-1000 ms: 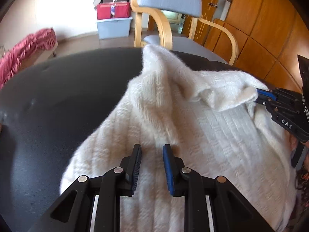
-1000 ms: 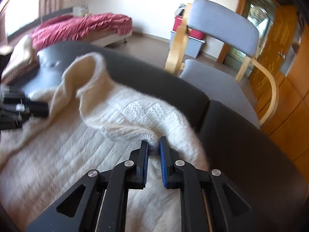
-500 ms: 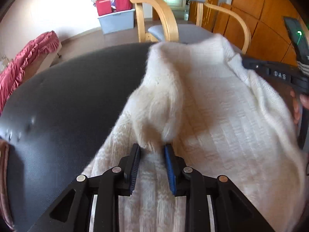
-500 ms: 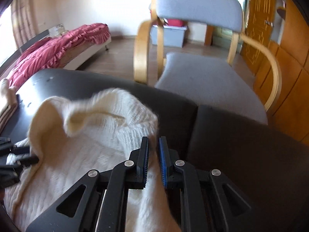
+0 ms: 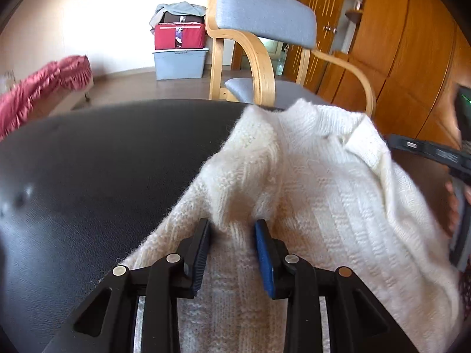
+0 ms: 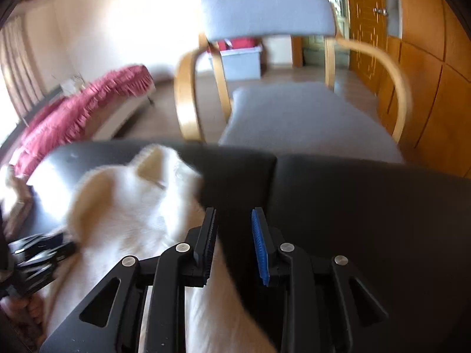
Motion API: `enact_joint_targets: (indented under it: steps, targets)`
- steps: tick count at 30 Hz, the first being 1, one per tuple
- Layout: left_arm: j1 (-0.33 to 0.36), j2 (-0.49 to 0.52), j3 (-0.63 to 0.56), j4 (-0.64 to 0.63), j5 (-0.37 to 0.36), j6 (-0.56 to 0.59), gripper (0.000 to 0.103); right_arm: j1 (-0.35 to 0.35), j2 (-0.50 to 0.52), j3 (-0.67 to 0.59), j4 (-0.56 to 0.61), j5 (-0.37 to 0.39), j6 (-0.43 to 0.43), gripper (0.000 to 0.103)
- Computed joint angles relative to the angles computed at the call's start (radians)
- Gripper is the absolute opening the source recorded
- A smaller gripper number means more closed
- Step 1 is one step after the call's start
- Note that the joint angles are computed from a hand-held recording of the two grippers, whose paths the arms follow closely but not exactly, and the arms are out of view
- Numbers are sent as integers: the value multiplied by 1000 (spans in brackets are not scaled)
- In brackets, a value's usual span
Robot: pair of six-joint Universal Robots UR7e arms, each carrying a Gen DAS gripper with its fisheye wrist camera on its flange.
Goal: Fold clothes
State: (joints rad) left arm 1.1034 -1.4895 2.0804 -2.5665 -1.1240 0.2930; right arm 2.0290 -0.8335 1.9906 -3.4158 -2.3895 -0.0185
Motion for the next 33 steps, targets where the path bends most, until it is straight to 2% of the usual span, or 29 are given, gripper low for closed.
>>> enact_joint_targets:
  steps: [1,3,4,6,9,12,15,17,20,22,24,26,28,30,33]
  targets:
    - [1,-2,1,1,-6,-2,31,24,-20,29,-4,0,-3,44]
    - [-1,-5,1,6,-6,-3,31,77,-57,81,11,-8,2,60]
    - [-4,-10,1,11,-3,-3,31,106,-71,105,33,-19,14,61]
    - [-16,-33,8,24,5,-3,31,179,-93,153,110,-56,73,61]
    - [-35,-104,29,66,9,4,31,263,-130,205,236,-56,151,61]
    - [-66,-211,46,180,7,-11,31,355,-153,239,402,-44,271,61]
    - [-107,-324,81,298,34,-34,31,408,-155,249,548,-28,406,61]
    - [-132,-385,111,371,74,-47,31,439,-151,254,643,-20,496,61]
    - [-162,-454,149,477,136,-78,31,465,-124,232,819,-46,613,61]
    - [-180,-488,185,512,183,-85,31,478,-101,216,900,-85,656,61]
    - [-201,-510,234,492,257,-59,31,484,-92,219,916,-112,654,61]
    - [-220,-531,285,425,309,4,33,487,-90,222,930,-132,652,49]
    - [-235,-538,311,380,343,47,35,496,-102,214,987,-160,665,24]
    - [-232,-523,309,358,351,62,35,502,-125,219,1005,-175,677,21]
    - [-226,-489,304,310,366,66,36,499,-175,225,1099,-255,761,18]
